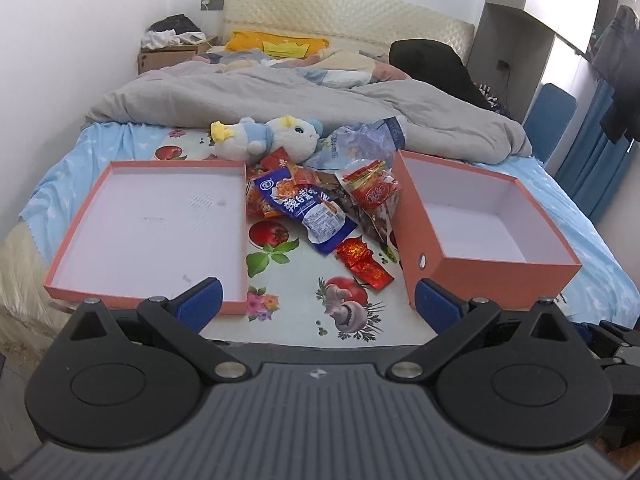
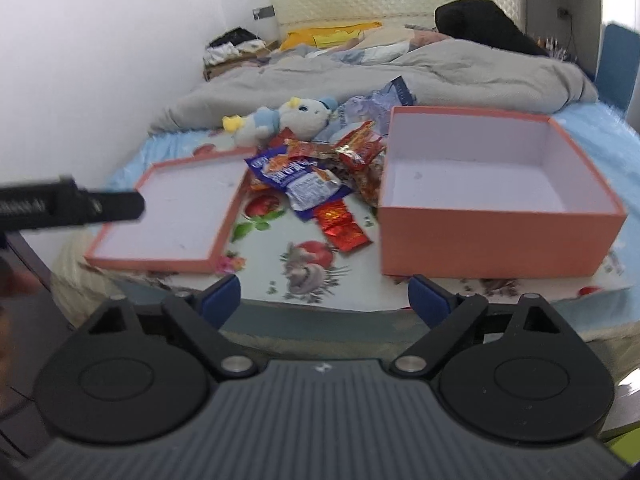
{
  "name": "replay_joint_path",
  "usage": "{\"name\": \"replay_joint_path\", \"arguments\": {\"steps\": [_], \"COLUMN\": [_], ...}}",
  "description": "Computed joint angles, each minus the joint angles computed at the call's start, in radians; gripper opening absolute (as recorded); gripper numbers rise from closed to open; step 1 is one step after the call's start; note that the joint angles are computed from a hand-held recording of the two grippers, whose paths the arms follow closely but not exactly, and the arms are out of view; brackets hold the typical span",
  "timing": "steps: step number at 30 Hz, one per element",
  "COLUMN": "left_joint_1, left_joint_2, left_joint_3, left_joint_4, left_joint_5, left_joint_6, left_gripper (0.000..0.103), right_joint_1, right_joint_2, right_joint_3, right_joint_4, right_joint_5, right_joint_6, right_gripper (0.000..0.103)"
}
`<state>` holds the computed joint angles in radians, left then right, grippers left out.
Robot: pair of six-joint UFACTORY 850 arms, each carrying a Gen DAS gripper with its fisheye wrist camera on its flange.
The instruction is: Organize snacks
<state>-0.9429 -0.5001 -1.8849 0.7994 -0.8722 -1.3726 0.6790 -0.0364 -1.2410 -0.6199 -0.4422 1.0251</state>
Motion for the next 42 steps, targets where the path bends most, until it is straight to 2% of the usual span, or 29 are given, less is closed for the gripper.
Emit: {"name": "replay_joint_path", "arguments": {"steps": [4,11,17,20,23,30,37,39,42], "left_joint_1": [0.01,0.055,0.105,0.129,0.155,0.213,0.258,0.266,0.279], "left_joint_2": [0.008,0.001,-0.032,-0.055,-0.072,-0.13,-0.227,-0.251,-0.288], "left_joint_3": [0.029,0.049,0.032,0.016,0.012,-0.025,-0.131,-0.151,-0.184], "left_joint_4": [0.0,-0.028,-0.094,-0.137,-0.181,-0.24,-0.323,-0.321,-0.331], "left_joint_5": [0.022,0.103,0.185,0.208,0.238,0.273,0.28,0.294,0.313], "left_joint_6": [-0.028,-0.025,0.006,0.038,0.06,0.073,0.133,0.128,0.129], "left_gripper": [0.103,0.103,0.103,0.103,0.102,0.102,0.102,0.1,0.096], "right_joint_1": [0.012,0.012,-0.009,-0.024,-0.037,-0.044,-0.069,-0.071,-0.079], "right_joint_2": [-0.002,-0.048,-0.114,-0.153,-0.182,-0.268,-0.362,-0.388,-0.423], "right_joint_3": [0.012,-0.019,-0.081,-0.122,-0.142,-0.219,-0.309,-0.33,-0.356], "right_joint_4": [-0.153,-0.267,-0.156,0.023,0.15,0.177,0.221,0.185,0.205], "right_joint_5": [0.007,0.017,0.048,0.071,0.104,0.105,0.101,0.096,0.092], "right_joint_6": [0.135,0.199,0.066,-0.108,-0.225,-0.329,-0.454,-0.46,-0.512], "right_gripper": [0.092,0.092,0.088,0.081,0.081,0.077,0.071,0.066,0.065]}}
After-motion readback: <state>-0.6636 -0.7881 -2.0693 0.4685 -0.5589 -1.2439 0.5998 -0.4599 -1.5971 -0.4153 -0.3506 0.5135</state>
